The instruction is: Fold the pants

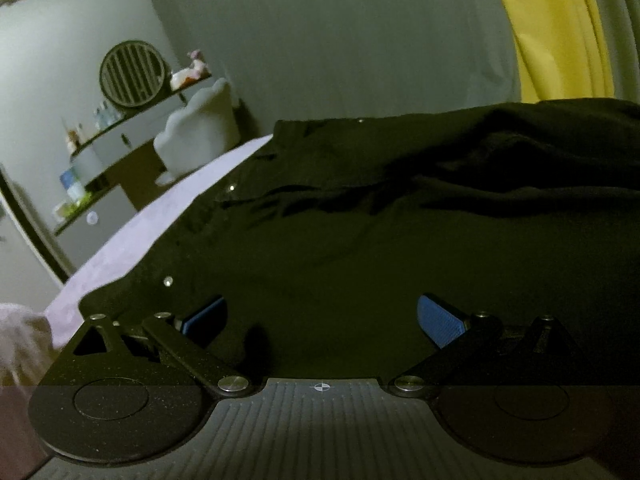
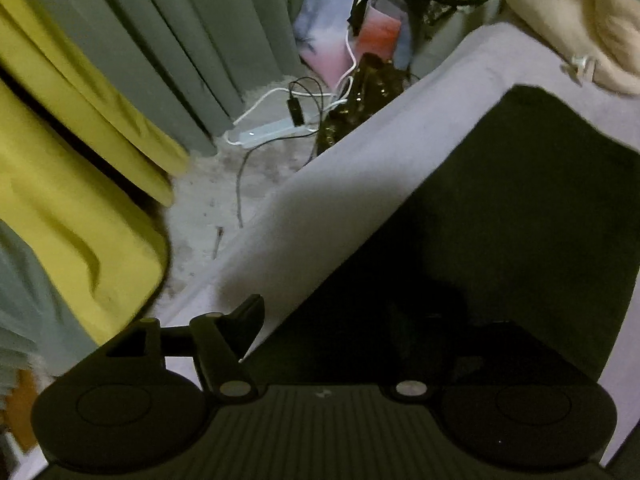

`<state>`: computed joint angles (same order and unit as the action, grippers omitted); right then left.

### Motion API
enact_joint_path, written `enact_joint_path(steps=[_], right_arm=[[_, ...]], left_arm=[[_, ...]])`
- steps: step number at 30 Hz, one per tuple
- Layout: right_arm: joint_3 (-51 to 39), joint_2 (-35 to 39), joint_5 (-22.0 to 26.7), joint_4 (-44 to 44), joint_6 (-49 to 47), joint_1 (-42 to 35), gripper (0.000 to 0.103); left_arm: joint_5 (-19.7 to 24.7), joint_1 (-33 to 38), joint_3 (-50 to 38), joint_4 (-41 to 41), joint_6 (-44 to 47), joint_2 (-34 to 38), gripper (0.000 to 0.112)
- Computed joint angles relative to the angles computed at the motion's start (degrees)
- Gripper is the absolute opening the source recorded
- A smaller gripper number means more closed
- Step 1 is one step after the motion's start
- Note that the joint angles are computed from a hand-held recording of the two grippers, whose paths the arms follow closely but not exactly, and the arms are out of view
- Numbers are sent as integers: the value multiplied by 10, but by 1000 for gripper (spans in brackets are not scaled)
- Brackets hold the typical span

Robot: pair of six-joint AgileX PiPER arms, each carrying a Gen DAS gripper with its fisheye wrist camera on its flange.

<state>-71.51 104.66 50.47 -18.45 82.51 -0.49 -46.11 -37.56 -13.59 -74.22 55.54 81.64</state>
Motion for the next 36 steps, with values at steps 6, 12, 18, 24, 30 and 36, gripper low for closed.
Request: enact_joint_path(steps=[6,12,18,24,30,36], right_arm=[[16,-3,-5,-30,-56,6,30],[110,-112,-30,-59,-72,48,4],[305,-331,-83,-84,19,124,0],[464,-487,-40,-121,221,282,0],[425,-520,-117,-52,91,101,33],[278,-300,-163,-45,18,5,63]], left_arm=[[93,66,4,3,-12,-53,103],[196,155,14,65,-52,-94,103],[146,96,17,-6,-18,-93,103],[134,73,22,-41,-3,-107,103],[114,47,19,-71,9,-106,103],[92,30,29,-23,-46,-84,103]])
